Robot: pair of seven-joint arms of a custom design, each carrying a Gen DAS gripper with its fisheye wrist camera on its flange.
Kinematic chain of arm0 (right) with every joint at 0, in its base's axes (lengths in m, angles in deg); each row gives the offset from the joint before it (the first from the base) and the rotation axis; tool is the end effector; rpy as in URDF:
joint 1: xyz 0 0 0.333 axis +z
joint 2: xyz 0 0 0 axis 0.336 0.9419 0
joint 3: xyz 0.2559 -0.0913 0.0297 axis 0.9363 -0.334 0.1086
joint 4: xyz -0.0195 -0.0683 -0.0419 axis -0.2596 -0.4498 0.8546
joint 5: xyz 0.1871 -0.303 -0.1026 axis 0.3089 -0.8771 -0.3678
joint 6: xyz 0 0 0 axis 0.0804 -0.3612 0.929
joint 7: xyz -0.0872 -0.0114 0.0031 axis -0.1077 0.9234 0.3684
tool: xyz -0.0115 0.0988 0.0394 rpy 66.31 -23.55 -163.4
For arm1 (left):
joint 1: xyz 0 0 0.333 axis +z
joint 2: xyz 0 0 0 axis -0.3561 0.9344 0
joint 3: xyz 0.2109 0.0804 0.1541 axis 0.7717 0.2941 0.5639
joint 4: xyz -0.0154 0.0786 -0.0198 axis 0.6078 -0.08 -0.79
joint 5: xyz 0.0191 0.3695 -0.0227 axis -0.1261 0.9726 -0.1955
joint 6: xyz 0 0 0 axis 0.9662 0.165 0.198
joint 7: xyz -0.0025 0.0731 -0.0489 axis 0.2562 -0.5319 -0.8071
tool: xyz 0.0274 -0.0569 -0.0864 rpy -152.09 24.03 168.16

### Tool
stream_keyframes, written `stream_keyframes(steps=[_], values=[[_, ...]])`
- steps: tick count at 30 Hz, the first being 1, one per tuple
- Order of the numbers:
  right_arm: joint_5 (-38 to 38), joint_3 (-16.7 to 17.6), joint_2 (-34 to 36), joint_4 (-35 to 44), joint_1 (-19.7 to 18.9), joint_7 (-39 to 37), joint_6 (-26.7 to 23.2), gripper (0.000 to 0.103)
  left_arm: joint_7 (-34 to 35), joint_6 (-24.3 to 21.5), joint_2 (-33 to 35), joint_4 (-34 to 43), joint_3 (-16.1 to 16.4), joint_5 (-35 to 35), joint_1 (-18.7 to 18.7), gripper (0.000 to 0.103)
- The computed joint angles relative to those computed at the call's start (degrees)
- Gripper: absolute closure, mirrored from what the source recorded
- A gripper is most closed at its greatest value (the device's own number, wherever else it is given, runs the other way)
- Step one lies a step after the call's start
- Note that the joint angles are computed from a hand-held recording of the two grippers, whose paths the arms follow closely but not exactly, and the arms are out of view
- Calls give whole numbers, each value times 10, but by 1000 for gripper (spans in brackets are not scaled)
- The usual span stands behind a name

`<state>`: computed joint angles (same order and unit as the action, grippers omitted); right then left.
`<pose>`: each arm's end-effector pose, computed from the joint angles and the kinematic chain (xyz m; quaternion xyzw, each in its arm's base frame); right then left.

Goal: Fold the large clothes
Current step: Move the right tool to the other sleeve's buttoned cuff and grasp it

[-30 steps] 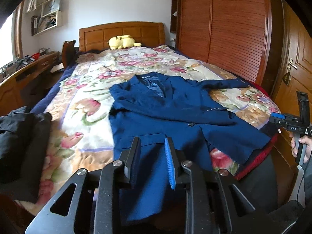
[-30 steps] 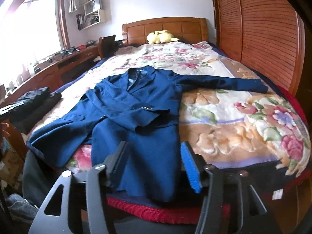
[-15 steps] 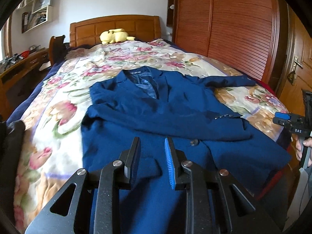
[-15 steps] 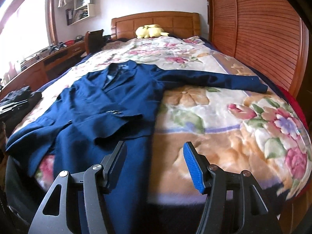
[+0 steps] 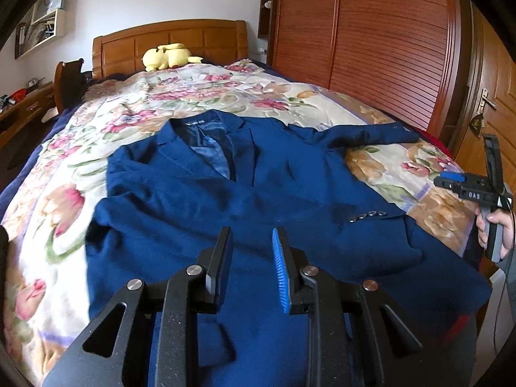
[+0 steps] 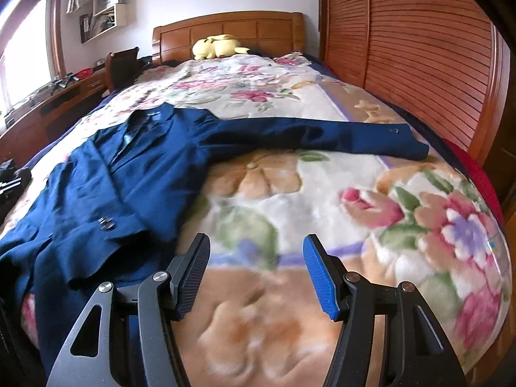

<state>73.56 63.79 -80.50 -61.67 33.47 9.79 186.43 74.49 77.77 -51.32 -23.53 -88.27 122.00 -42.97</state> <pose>0.5606 0.1202 0.4575 -0.7473 0.4795 -0.2539 0.3836 0.4711 -0.3652 0.4835 -0.6686 0.6037 -0.3237 0.2894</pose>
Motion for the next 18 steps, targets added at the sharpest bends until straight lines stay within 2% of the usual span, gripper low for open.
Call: stream_keyframes(steps=[5, 10, 18], values=[[-115, -23, 69, 71, 7, 93, 9, 41, 26, 5, 48, 39, 5, -15, -5, 77], [-288, -97, 156, 177, 42, 252, -21, 39, 62, 8, 86, 63, 13, -48, -14, 77], [-370, -124, 304, 410, 18, 390, -116, 39, 92, 10, 115, 74, 22, -92, -21, 77]])
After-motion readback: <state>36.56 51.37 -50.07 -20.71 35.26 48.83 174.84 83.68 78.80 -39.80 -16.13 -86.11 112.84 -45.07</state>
